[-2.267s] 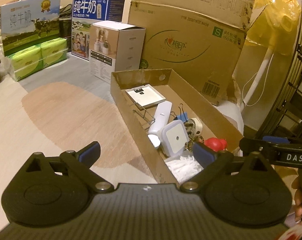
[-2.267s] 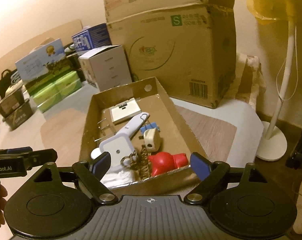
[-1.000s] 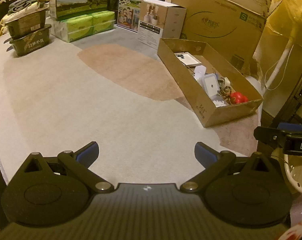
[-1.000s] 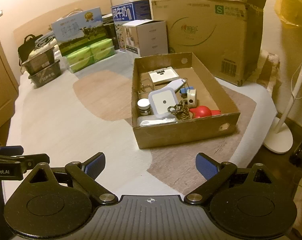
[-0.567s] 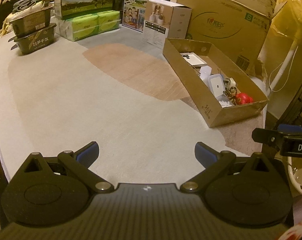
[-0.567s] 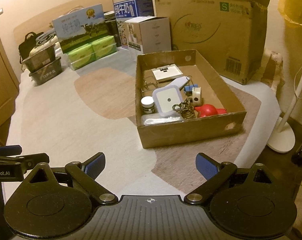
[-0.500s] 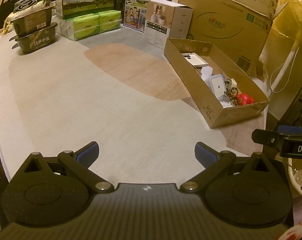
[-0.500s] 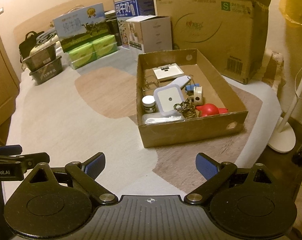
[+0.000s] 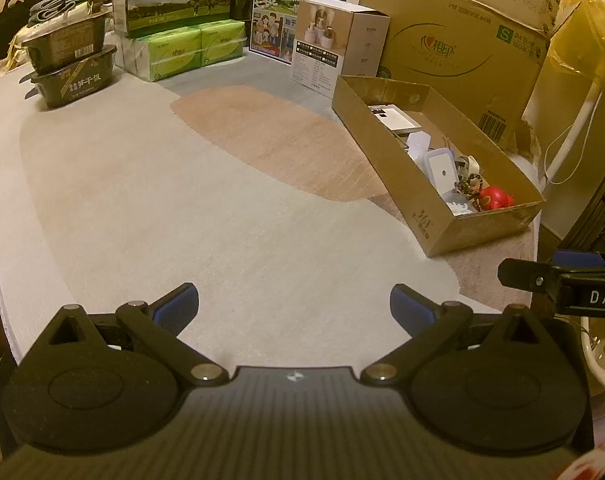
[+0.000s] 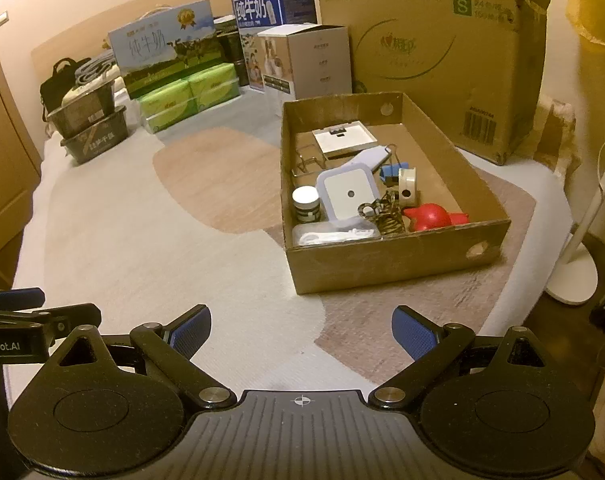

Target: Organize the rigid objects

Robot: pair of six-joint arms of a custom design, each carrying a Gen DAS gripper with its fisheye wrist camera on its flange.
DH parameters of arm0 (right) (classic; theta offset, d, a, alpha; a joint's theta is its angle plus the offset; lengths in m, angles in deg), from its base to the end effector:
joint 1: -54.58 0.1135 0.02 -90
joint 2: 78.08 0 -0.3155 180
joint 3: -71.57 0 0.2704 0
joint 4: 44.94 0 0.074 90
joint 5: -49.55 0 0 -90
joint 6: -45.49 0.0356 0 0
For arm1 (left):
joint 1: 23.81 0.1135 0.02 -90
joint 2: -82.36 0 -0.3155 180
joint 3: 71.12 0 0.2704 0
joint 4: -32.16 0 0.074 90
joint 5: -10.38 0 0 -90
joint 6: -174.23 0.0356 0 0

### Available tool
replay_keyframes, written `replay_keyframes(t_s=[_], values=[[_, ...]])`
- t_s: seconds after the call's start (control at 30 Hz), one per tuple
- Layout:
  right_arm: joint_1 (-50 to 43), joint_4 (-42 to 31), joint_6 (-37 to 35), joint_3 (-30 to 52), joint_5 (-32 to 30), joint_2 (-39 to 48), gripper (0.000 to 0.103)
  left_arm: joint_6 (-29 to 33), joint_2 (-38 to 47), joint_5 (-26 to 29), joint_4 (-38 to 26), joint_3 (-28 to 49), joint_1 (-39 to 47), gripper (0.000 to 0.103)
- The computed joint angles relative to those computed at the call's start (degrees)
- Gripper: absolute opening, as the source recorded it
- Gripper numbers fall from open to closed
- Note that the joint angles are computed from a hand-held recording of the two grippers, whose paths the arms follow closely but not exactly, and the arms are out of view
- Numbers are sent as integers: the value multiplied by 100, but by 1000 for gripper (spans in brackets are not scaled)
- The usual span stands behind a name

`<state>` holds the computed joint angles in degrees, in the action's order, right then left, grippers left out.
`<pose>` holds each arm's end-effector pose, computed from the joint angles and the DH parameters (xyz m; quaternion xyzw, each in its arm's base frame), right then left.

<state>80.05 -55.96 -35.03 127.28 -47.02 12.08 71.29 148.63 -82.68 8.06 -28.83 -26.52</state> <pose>0.2876 0.1415 0.1981 -0.1500 0.9119 0.1642 0.3449 0.2131 -0.0082 0.2109 -0.0927 0.9289 -0.0240 0.3577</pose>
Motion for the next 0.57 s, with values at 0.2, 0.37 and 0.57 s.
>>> replay_keyframes(t_s=[0.2, 0.37, 0.57], values=[[15, 19, 23, 22, -6, 64, 96, 21, 81, 13, 51, 3, 17, 102], [0, 37, 40, 12, -11, 99, 96, 33, 164, 44, 86, -2, 37, 102], [7, 62, 68, -14, -15, 139, 96, 76, 137, 148, 214, -60, 76, 102]])
